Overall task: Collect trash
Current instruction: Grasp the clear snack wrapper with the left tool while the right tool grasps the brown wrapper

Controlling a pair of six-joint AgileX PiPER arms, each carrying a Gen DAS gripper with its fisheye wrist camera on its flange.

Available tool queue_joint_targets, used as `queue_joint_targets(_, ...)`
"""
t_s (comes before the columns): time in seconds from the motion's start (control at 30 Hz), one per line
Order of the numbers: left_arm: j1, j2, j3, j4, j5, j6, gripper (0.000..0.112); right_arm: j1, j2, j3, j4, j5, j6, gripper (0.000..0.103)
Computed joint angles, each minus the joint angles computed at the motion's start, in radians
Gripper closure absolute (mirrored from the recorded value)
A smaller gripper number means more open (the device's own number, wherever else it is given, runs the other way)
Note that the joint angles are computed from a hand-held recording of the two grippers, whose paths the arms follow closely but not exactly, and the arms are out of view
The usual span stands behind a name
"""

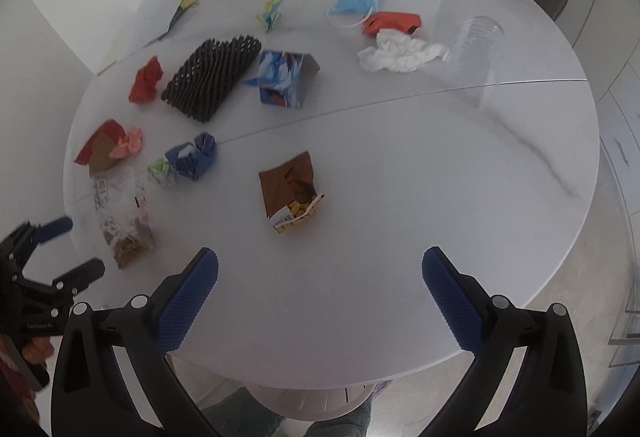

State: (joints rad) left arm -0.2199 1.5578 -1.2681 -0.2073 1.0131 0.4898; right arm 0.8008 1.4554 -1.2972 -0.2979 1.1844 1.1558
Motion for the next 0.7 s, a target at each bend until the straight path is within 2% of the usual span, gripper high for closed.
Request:
queue_joint_targets(0.17,-0.006,0.090,-0.072,-0.009,-0.028,0.239,0.017,-0.014,0.045,-0.011,0.029,-0.020,-0.071,0.002)
queue_joint_targets(0.27,-0.003,0.147,-0.117,-0.042,0.002,0.336,0.019,-0.031,0.074,-0.028,0.035,-0.024,-0.077,0.002)
queue_joint_targets(0.33,-0.013,0.179,-0.130,-0.038,0.014,0.365,0.033,-0.047,0.089,-0.033,0.041,-0.032,-0.068,0.002)
queue_joint_targets(0.37,-0.020,0.191,-0.132,-0.030,0.017,0.369,0.044,-0.057,0.099,-0.037,0.046,-0.039,-0.061,0.002)
queue_joint_targets(0.43,-0.017,0.190,-0.114,-0.048,-0.002,0.393,0.046,-0.075,0.117,-0.043,0.055,-0.055,-0.058,0.002)
queue_joint_targets(0.5,-0.002,0.192,-0.120,-0.084,0.017,0.412,0.051,-0.092,0.143,-0.059,0.066,-0.066,-0.068,0.002)
queue_joint_targets(0.6,0.023,0.196,-0.133,-0.139,0.056,0.432,0.057,-0.114,0.185,-0.086,0.086,-0.091,-0.115,0.010)
queue_joint_targets(0.7,0.028,0.170,-0.101,-0.161,0.036,0.468,0.062,-0.137,0.244,-0.131,0.106,-0.080,-0.190,0.019)
